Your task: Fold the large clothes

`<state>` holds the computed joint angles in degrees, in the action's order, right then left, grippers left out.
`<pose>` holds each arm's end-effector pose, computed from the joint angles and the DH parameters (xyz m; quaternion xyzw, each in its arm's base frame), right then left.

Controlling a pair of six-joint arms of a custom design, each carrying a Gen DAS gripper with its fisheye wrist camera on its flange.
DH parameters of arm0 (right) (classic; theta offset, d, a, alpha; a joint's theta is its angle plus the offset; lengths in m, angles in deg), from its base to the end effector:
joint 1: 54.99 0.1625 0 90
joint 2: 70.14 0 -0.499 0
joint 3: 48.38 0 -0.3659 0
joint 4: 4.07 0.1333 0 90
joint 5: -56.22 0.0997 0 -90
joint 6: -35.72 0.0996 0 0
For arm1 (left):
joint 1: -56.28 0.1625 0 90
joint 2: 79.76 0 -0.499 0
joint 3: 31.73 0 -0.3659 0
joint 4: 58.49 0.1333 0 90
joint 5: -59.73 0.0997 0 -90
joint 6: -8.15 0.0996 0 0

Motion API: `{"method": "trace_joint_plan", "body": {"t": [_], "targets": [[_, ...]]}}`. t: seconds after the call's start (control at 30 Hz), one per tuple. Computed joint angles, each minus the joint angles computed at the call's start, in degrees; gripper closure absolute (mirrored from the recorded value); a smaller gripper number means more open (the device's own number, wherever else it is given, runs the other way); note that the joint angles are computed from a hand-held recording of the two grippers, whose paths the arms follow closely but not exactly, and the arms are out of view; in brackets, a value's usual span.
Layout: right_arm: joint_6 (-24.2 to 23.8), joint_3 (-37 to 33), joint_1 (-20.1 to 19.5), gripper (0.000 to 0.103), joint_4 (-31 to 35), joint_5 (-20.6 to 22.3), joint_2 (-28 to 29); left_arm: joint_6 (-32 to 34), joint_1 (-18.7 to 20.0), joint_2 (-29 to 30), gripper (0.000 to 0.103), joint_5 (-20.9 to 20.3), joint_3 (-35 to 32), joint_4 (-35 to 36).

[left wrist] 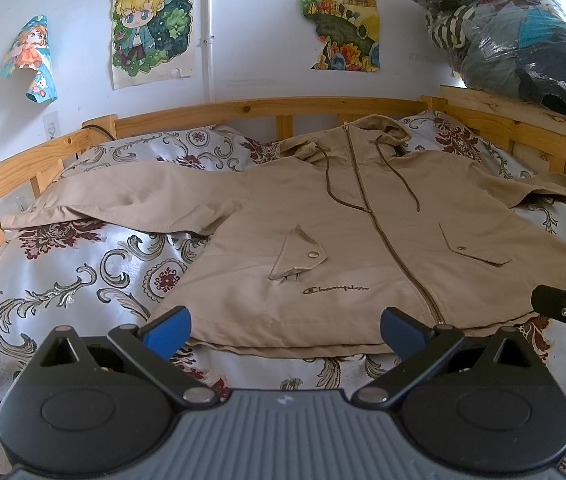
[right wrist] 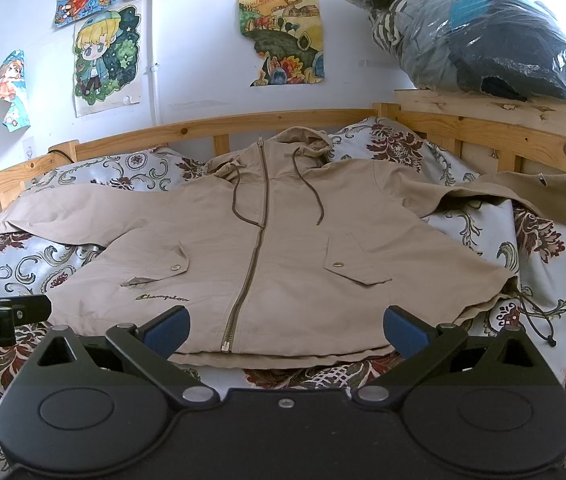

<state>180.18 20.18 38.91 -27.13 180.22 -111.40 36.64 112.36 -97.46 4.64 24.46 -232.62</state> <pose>0.1302 -0.7682 0.2182 0.0492 -0.7268 0.5677 0.3835 -0.3387 -0.8446 0.1007 0.3561 0.8123 -0.3827 0.2586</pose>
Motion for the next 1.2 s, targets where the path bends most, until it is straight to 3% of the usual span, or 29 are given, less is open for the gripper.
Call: {"method": "trace_joint_plan", "body": {"t": [1.2], "targets": [[0.59,0.02,-0.17,0.001,0.25,-0.26,-0.05,0.21,-0.07,0.41,0.001,0.40,-0.51,-0.07]]}}
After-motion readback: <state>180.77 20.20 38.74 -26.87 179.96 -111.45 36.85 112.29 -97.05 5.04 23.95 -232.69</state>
